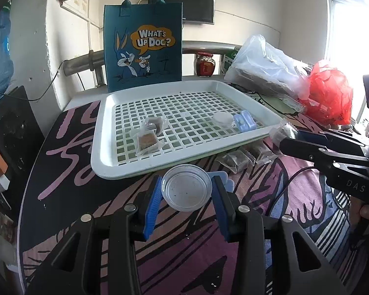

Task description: Organize objects

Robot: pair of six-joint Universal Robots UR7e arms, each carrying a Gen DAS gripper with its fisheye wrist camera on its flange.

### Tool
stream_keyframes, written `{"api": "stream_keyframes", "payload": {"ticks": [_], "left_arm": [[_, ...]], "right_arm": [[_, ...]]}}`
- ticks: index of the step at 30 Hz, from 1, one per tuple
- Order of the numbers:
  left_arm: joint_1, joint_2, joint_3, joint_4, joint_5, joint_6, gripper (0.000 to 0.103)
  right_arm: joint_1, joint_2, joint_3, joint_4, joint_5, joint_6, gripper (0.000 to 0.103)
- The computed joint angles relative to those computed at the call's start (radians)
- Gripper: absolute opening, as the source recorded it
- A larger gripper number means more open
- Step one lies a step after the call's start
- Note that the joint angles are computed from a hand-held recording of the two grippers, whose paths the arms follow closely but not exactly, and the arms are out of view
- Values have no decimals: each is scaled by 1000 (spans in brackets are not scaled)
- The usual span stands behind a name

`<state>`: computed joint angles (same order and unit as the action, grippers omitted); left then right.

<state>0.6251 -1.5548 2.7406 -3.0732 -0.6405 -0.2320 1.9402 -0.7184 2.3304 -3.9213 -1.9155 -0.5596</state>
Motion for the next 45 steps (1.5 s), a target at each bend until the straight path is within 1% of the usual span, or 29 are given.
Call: {"api": "stream_keyframes", "payload": {"ticks": [9, 45], "left_arm": [[7, -7, 2, -12, -9, -7, 40], [14, -15, 3, -9, -14, -7, 40]], "right_arm": [[5, 5, 3, -4, 6, -17, 26], [0, 1, 6, -12, 16, -18, 26]]}}
